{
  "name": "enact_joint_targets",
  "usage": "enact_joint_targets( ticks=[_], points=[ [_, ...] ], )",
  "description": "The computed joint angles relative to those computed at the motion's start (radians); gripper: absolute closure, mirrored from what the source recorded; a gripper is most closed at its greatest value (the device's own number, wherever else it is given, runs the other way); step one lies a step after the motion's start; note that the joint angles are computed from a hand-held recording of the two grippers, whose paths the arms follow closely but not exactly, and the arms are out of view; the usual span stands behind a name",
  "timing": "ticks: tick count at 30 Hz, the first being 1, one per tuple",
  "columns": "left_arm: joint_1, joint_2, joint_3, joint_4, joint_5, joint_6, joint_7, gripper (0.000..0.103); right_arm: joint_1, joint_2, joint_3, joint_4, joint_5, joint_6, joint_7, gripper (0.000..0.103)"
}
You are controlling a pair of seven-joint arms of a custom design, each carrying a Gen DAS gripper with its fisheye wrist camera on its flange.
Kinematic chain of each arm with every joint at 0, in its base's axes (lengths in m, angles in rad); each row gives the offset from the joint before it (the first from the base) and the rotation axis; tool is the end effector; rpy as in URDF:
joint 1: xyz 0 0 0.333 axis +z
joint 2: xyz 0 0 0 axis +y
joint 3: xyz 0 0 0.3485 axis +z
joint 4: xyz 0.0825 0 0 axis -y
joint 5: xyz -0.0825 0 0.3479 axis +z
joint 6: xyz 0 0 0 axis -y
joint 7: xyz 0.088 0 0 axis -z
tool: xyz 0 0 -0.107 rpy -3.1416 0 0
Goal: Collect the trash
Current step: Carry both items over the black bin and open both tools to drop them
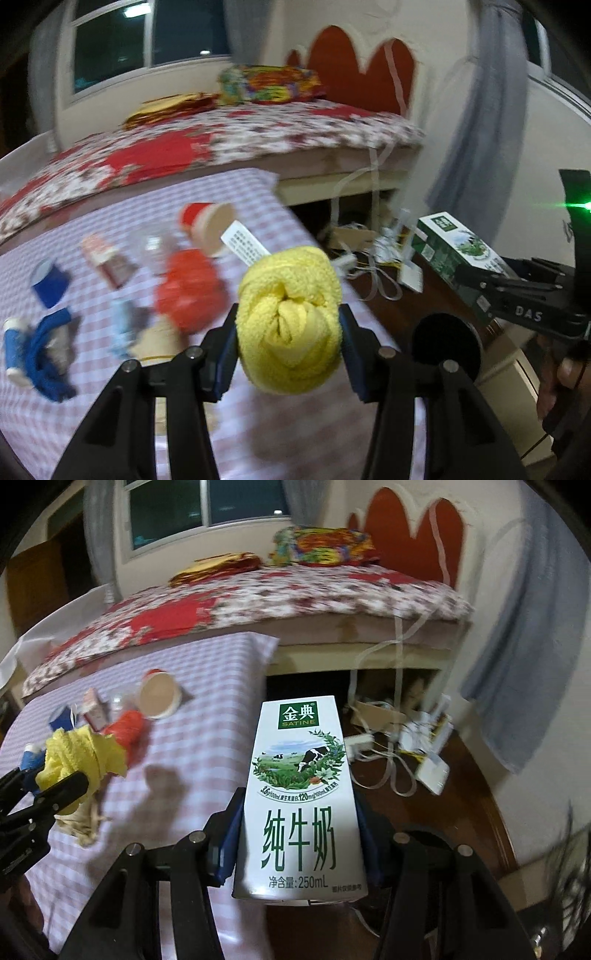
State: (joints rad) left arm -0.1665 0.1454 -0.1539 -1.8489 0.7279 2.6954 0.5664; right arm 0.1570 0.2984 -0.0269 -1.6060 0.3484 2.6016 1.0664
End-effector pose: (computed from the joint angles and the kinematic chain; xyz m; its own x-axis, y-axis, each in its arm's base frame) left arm 0.5793 -0.2090 0.5669 0.1137 -0.9915 0.0638 -0.6611 -0.1235 -0.7401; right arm 0.6677 0.0831 0.5793 0.3884 -0.9214 0.0120 -0.6776 -0.2945 -0.6739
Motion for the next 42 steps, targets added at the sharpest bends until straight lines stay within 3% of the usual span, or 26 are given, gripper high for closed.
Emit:
enact_joint_targets(
  ticks=[6, 14, 26, 37, 42],
  points=[
    [-0.028, 0.11, -0.052, 0.126, -0.115, 0.004, 0.174, 0.052, -0.044, -0.005, -0.051, -0.031, -0.033, 0.005, 0.033, 0.047],
    [-0.086, 0.25, -0.078, 0.277, -0.216, -0.041, 0.317, 0.052, -0.105, 0.003, -0.087, -0.069, -0.076, 0.0, 0.045, 0.047],
    [-0.103, 0.402, -0.152, 0.439, -0.406, -0.099, 0.531, 0.052, -0.17, 0.03, -0.095, -0.117, -0.068, -0.004, -0.018, 0.047],
    [-0.147, 0.6, -0.176, 0.688, -0.538, -0.275, 0.674, 0.052, -0.2, 0.095, -0.098, -0.105, -0.059, -0.041, -0.103, 0.047],
    [-0.187, 0.723, -0.169, 0.882, -0.585, -0.414, 0.727, 0.052, -0.205, 0.133, -0.091, -0.099, -0.05, -0.053, -0.154, 0.047]
  ],
)
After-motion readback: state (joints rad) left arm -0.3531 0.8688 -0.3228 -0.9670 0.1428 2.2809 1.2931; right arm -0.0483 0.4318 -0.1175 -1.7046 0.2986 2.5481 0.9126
